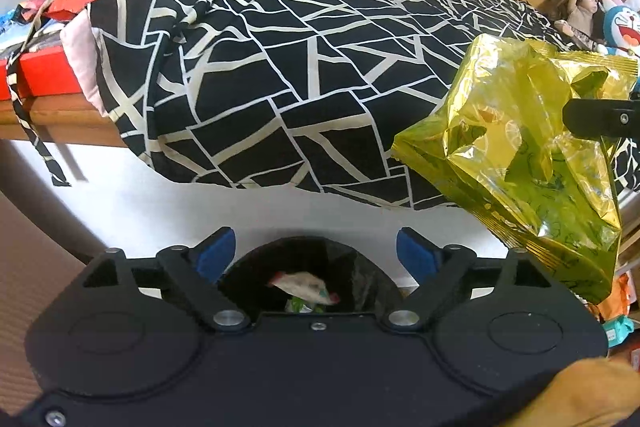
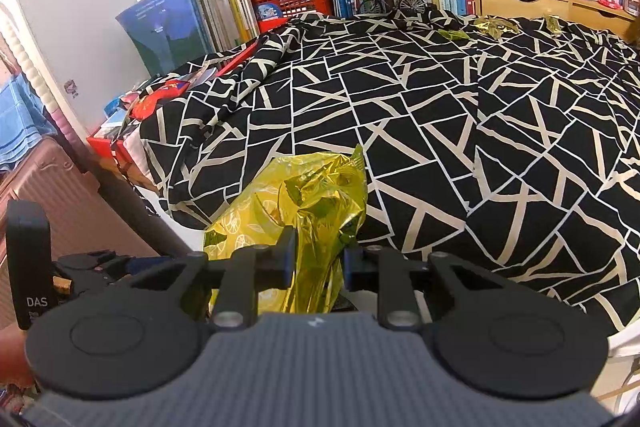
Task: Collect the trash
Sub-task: 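Open the left tool to drop the RICE packet while the right tool releases the gold bag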
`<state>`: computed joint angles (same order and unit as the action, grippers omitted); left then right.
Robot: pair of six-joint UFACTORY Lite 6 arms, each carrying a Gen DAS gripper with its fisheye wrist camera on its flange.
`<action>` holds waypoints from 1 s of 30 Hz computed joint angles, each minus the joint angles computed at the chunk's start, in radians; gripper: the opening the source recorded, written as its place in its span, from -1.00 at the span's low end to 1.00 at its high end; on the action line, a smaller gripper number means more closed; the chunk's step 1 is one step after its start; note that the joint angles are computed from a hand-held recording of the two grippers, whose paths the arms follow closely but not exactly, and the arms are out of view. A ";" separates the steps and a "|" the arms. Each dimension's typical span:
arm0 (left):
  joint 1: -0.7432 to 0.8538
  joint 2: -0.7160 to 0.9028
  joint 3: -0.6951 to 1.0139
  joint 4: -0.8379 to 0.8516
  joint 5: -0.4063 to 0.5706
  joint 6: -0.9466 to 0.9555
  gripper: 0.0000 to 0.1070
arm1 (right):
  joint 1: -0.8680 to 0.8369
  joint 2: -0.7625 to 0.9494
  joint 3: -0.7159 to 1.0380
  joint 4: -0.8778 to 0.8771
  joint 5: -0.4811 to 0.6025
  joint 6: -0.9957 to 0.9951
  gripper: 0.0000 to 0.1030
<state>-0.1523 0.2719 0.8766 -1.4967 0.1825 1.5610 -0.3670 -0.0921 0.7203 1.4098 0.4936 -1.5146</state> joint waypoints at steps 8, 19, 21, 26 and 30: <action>0.038 -0.052 -0.059 -0.013 -0.005 0.046 0.63 | 0.026 0.015 0.002 -0.015 0.018 -0.011 -0.48; 0.136 -0.151 -0.191 -0.108 -0.021 0.160 0.64 | 0.112 0.046 -0.024 0.026 0.000 -0.054 -0.47; 0.147 -0.169 -0.209 -0.097 -0.023 0.150 0.64 | 0.126 0.058 -0.023 0.040 -0.004 -0.067 -0.46; 0.187 -0.248 -0.256 -0.104 -0.036 0.181 0.64 | 0.189 0.121 0.019 0.064 -0.056 -0.063 -0.38; 0.251 -0.277 -0.255 0.067 -0.017 0.002 0.64 | 0.255 0.144 0.033 0.183 -0.141 -0.157 0.34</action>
